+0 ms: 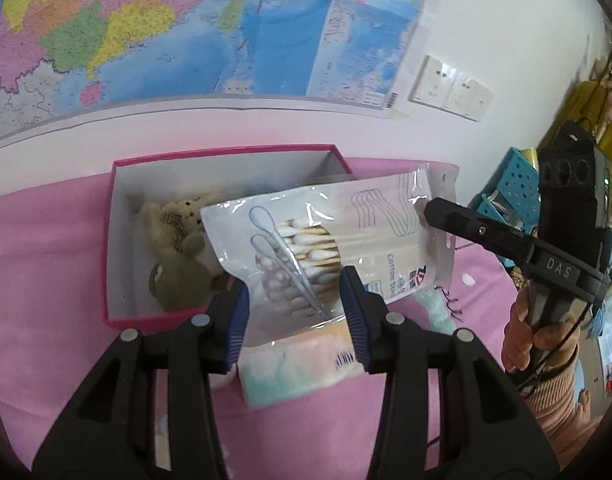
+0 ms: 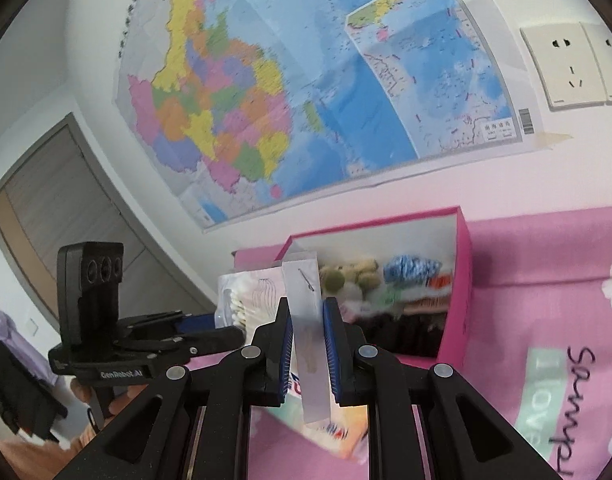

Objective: Organize soft objects
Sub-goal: 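Carry the swab pack into the pink box and open the right gripper, then move the right gripper down to the small yellow tissue pack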

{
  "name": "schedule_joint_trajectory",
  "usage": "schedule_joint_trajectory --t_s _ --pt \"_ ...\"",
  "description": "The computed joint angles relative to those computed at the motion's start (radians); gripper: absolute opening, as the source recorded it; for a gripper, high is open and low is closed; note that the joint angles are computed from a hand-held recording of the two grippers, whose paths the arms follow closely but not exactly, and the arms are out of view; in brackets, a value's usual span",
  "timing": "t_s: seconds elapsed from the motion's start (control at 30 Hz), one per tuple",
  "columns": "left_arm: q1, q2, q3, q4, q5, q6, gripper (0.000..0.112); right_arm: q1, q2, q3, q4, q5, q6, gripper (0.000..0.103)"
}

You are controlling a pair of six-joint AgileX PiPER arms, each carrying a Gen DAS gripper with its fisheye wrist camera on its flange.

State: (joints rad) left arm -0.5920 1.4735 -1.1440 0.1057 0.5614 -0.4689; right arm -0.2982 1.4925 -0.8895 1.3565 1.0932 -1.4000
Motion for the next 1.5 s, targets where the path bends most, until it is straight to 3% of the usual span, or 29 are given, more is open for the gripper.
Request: schedule_joint_trajectory --t_s 0.3,0.7,0.8,0.9,1.17,1.3,1.5 --pt "0.111 0.154 -0.157 -0.144 0.067 0.148 0.046 0.097 0.127 -0.155 -0.016 -0.118 0.081 0.016" --pt "0.121 0.330 -0.347 -0.059 0.189 0.022 0.046 0.141 0.255 -0.262 -0.044 -0.238 0.179 0.016" --pt "0.127 0.342 -0.355 -0.050 0.195 0.002 0.046 0.136 0.243 -0.244 -0.020 -0.266 0.160 0.026" --pt "0.124 0.323 -0.327 -0.030 0.177 -0.011 0.046 0.134 0.213 -0.212 -0.016 -0.296 0.135 0.034" --pt "0.055 0.218 -0.207 0.104 0.089 -0.116 0.046 0.140 0.164 -0.148 -0.034 -0.275 0.063 0.037" --pt "0.016 0.092 -0.091 0.109 0.030 -0.123 0.047 0.120 0.134 -0.101 -0.024 -0.224 0.022 0.038" --pt "-0.095 -0.109 0.094 0.284 0.006 -0.302 0.049 0.070 0.044 0.006 -0.014 -0.119 -0.066 0.047"
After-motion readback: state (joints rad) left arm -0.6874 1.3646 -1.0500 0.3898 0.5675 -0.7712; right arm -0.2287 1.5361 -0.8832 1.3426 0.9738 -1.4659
